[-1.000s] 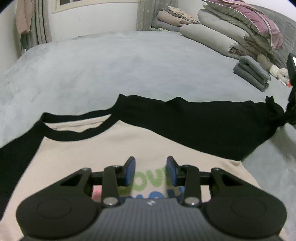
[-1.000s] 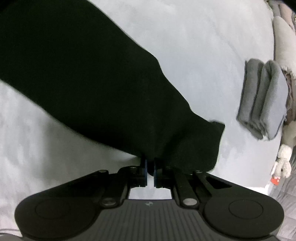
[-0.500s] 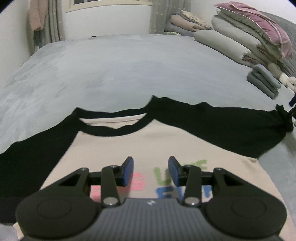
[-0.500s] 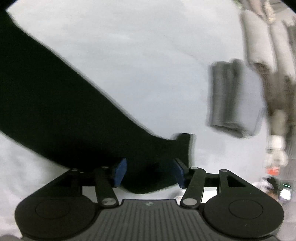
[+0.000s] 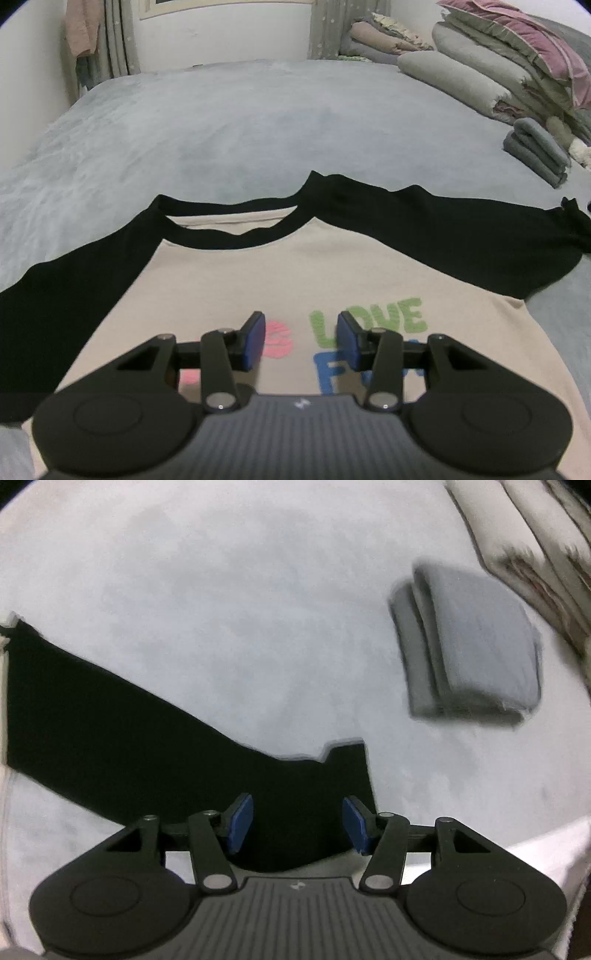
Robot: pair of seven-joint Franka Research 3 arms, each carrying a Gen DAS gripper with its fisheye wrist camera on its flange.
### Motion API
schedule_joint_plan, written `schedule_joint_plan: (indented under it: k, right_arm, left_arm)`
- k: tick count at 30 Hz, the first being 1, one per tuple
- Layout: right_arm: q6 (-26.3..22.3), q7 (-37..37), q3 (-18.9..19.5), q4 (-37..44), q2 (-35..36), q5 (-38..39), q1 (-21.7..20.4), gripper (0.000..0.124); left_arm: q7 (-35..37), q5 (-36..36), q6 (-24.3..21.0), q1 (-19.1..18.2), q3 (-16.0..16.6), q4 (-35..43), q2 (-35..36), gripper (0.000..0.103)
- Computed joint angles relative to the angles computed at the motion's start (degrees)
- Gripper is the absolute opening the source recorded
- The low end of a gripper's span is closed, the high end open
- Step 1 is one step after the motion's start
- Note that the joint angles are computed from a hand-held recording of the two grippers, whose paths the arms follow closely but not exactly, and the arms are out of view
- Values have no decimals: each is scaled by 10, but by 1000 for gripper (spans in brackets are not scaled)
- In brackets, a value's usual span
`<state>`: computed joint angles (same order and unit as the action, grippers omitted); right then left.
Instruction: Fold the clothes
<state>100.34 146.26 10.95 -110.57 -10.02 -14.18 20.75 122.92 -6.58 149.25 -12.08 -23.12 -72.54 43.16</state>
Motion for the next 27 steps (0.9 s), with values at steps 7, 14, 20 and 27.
schedule_joint_plan:
  k: [7, 14, 20, 27]
  right_arm:
    - [83, 76, -3, -108, -50, -31, -23, 52]
    - [147, 55, 0, -164, -78, -8, -34, 15]
    - [40, 50, 20, -89, -53, -26, -32, 9]
    - [-35, 73, 28, -17, -19, -59, -14, 10]
  left_arm:
    - [11, 11, 11, 2, 4, -23, -19, 41]
    - [-2, 23, 25, -3, 11, -27, -14, 42]
    - [-5, 17, 23, 7, 2, -27, -13, 42]
    - [-19, 17, 31, 9, 8, -33, -17, 43]
